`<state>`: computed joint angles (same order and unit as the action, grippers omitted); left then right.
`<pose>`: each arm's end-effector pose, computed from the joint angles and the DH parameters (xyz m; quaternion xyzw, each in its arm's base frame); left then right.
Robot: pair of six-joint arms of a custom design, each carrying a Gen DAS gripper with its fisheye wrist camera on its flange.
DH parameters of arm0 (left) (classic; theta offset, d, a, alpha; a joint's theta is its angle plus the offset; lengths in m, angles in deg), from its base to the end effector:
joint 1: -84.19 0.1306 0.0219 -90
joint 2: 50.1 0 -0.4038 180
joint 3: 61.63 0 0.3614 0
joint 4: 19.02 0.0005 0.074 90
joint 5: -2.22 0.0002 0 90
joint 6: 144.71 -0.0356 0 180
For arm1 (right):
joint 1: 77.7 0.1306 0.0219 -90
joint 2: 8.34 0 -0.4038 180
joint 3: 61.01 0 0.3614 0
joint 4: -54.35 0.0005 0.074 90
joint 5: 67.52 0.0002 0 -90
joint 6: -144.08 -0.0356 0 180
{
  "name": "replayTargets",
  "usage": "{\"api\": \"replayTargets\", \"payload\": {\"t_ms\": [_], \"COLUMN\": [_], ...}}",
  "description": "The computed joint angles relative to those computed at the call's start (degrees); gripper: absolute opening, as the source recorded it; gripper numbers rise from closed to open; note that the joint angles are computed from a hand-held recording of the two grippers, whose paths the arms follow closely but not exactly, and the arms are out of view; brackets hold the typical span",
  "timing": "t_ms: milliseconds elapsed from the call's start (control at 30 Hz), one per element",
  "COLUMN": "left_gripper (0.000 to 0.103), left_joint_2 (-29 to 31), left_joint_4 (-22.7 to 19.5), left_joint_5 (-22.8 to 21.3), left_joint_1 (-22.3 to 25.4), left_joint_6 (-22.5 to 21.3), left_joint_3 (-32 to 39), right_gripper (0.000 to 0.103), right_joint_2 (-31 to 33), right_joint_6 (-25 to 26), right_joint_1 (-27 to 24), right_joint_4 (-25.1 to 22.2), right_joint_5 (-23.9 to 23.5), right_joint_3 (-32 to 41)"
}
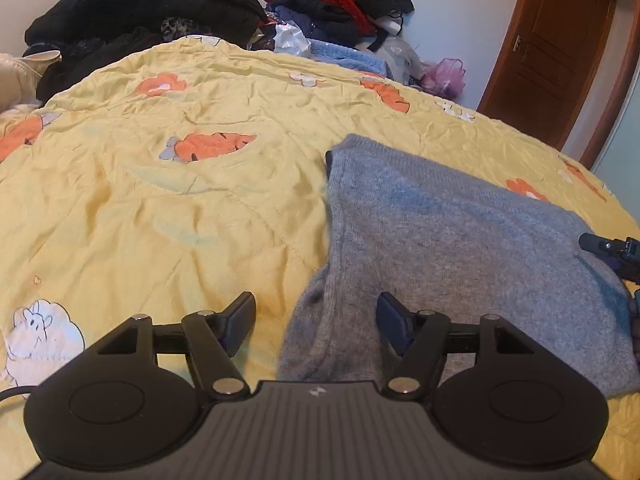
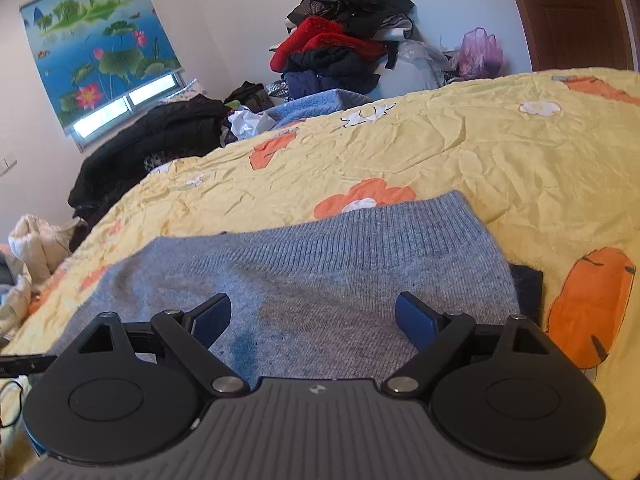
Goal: Fold small clothes
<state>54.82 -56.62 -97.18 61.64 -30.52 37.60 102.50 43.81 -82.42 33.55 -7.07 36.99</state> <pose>0.5236 -0.2117 0.4100 -0.0456 0.9144 -0.0877 0.3925 0.6045 -0.0328 0.3694 -0.0082 0.8607 0.2466 0.4452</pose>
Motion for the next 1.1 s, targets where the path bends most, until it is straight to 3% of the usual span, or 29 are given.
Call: {"api": "replayTargets", "payload": {"t_ms": [67, 100, 133, 233, 300, 433, 467, 567, 633, 700, 767, 800, 833, 900, 933, 1000, 1100], "left_gripper": [0.048, 0.026, 0.014, 0.005, 0.004, 0.003, 0.003, 0.006, 0.007, 0.007, 0.013, 0.026, 0.049, 0.077, 0.075, 0.075, 0.075], "left_joint_2": [0.30, 0.75, 1.32, 0.79, -1.15, -1.09, -1.54, -1.82, -2.37, -3.75, -4.85, -4.32, -3.19, 0.79, 3.06, 8.22, 12.43], "left_joint_4": [0.17, -0.74, -1.70, -2.42, -1.27, -6.00, -4.71, -3.69, -3.10, 0.14, 5.58, 7.27, 7.74, 7.23, 7.15, 2.69, -0.81], "left_joint_5": [2.03, 2.83, 3.09, 2.70, 1.67, 1.50, 1.11, -0.23, -3.74, -9.32, -11.68, -10.87, -9.83, -10.13, -10.89, -11.77, -10.28], "left_joint_1": [0.21, 0.36, 0.44, 0.85, 1.06, 1.45, 1.27, 0.61, -0.20, -1.58, -2.80, -3.33, -3.78, -5.23, -6.04, -7.34, -7.71], "left_joint_6": [-0.01, 0.00, 0.23, 2.53, 3.79, 4.40, 4.31, 2.58, 1.49, -2.08, -6.84, -9.10, -10.51, -12.65, -14.00, -16.23, -16.13], "left_joint_3": [0.77, 1.62, 2.54, 2.76, 1.20, 0.71, -0.41, -0.10, 0.23, -0.55, -1.71, -1.01, 0.19, 4.08, 6.02, 11.93, 15.99], "right_gripper": [0.090, 0.090, 0.090, 0.090, 0.090, 0.090, 0.090, 0.090, 0.089, 0.088, 0.090, 0.090, 0.095, 0.099, 0.099, 0.097, 0.097], "right_joint_2": [-0.07, -0.09, -0.11, -0.15, -0.11, -0.09, -0.05, -0.06, -0.17, -0.96, -3.25, -4.84, -6.14, -6.85, -6.44, -5.18, -3.85], "right_joint_6": [-0.83, -0.94, -0.87, -0.39, -0.30, -0.80, -1.04, -1.16, -1.00, -1.00, -2.20, -3.00, -3.35, -2.25, -0.89, 3.10, 7.67], "right_joint_1": [-0.20, -0.21, -0.16, 0.09, 0.13, 0.05, -0.04, -0.12, -0.02, 0.39, 0.91, 0.95, 1.03, 1.87, 2.54, 3.95, 5.30], "right_joint_4": [0.46, 0.54, 0.53, 0.42, 0.37, 0.62, 0.68, 0.71, 0.22, -2.13, -3.22, -1.09, 0.99, 0.20, -1.83, -5.88, -9.15], "right_joint_5": [-0.58, -0.61, -0.47, 0.22, 0.35, -0.02, -0.29, -0.44, 0.11, 2.86, 5.60, 4.90, 3.68, 3.97, 5.24, 9.43, 16.78], "right_joint_3": [-0.26, -0.31, -0.33, -0.38, -0.31, -0.37, -0.32, -0.34, -0.15, 0.45, -0.25, -1.80, -3.10, -2.56, -1.34, 0.90, 1.46]}}
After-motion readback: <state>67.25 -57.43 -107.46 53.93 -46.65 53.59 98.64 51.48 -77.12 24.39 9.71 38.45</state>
